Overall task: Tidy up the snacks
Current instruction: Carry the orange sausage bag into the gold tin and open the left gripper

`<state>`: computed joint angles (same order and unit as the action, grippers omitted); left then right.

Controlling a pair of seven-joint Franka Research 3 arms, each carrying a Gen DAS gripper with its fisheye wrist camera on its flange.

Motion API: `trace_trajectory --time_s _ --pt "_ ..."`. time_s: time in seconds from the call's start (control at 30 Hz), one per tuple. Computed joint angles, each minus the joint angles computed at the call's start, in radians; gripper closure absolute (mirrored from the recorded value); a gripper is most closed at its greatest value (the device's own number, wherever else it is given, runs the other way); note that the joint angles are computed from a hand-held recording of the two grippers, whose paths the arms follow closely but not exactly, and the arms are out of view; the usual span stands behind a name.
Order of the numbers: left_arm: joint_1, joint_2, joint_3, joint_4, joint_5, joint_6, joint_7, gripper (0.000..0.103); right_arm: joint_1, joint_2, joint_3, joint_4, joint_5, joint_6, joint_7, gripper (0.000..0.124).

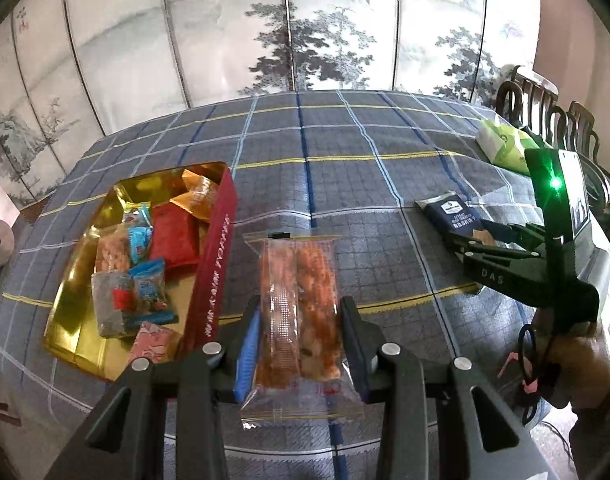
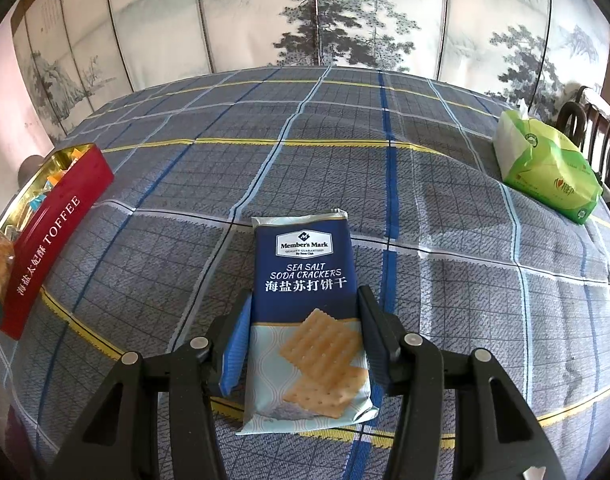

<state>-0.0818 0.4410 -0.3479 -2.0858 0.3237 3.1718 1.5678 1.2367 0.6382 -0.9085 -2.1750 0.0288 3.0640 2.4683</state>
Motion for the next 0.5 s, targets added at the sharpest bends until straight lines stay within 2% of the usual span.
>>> trace_trajectory --time_s 0.1,0.47,0.5 --pt "0.036 -0.011 -0.029 -0.013 -0.008 0.002 0.007 0.065 0.002 0.005 -0.002 0.009 -0.005 -0.013 0.004 0.074" --pt "0.109 -0.033 -0.075 -0.025 -0.046 -0.012 0.024 0.065 -0.004 0.003 0.003 0.013 -0.031 -0.017 0.025 0.074" --pt "0.129 -0.032 -0.093 -0.021 -0.055 -0.020 0.032 0.065 -0.005 0.002 0.003 0.013 -0.034 -0.017 0.027 0.074"
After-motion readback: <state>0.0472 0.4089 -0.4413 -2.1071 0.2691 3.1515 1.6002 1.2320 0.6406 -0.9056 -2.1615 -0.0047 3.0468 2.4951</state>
